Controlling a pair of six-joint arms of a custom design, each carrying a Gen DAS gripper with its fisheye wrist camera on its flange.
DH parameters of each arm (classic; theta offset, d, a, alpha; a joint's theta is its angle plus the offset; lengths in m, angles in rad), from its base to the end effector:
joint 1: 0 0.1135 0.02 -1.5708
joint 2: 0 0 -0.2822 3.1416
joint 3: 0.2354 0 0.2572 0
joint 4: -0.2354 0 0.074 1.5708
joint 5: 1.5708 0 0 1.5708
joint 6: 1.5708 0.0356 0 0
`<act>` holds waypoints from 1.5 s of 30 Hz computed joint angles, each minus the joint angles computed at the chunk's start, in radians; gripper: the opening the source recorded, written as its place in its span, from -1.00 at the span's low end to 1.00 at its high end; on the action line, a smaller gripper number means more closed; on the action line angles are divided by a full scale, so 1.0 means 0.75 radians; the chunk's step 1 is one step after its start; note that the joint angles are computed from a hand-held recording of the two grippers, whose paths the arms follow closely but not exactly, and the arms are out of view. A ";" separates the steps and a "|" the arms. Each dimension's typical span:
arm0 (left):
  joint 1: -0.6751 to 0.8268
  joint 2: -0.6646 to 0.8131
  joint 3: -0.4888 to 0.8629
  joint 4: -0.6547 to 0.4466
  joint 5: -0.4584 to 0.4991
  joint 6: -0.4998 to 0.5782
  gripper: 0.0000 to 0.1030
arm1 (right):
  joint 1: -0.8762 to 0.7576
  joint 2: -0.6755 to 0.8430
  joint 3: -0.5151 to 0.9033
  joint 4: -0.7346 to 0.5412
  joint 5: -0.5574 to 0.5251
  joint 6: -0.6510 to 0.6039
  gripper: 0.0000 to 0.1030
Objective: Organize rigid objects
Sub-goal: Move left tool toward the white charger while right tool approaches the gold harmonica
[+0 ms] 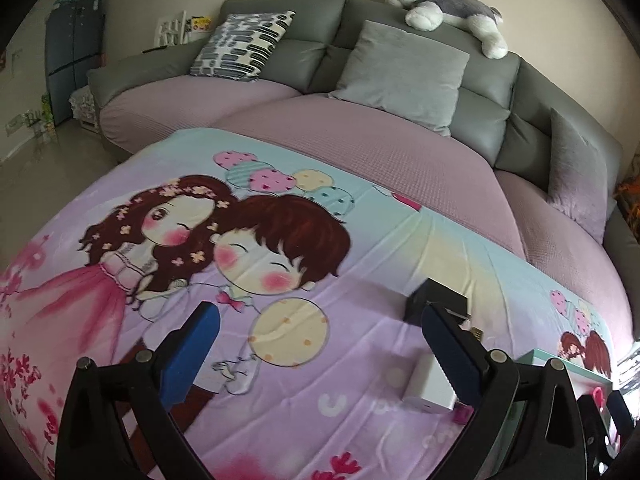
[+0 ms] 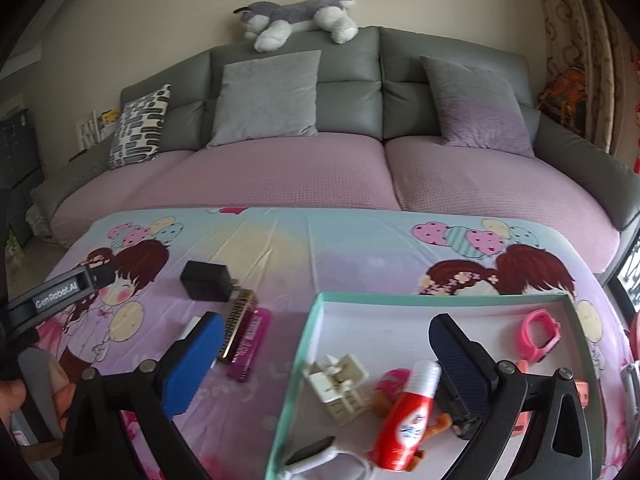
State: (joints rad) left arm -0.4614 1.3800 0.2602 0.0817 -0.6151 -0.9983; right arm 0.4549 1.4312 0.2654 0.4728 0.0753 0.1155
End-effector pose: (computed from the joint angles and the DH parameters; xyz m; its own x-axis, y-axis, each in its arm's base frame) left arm 0.1720 -0.0626 0.1028 -0.5029 -0.5166 -0.6929 -0.5935 0.7892 -0.1576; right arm 0.1976 0.0937 0.1168 -0.6146 -0.1727 -0.7697 -0.3174 0.9474 0.0409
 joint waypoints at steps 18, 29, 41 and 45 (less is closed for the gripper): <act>0.206 0.153 -0.071 0.213 0.149 0.088 1.00 | 0.197 0.295 0.102 0.102 0.044 0.025 1.00; 0.303 0.352 -0.024 0.305 0.330 0.213 1.00 | 0.302 0.510 0.267 0.066 0.122 0.061 0.77; 0.203 0.499 0.081 0.380 0.467 0.343 1.00 | 0.206 0.424 0.291 -0.047 0.195 0.069 0.76; 0.124 0.542 0.156 0.307 0.424 0.366 1.00 | 0.130 0.383 0.293 -0.064 0.180 0.095 0.76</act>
State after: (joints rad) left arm -0.3682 1.7862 0.3775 0.3117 -0.2973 -0.7237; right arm 0.5521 1.7184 0.4852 0.4246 0.2101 0.1865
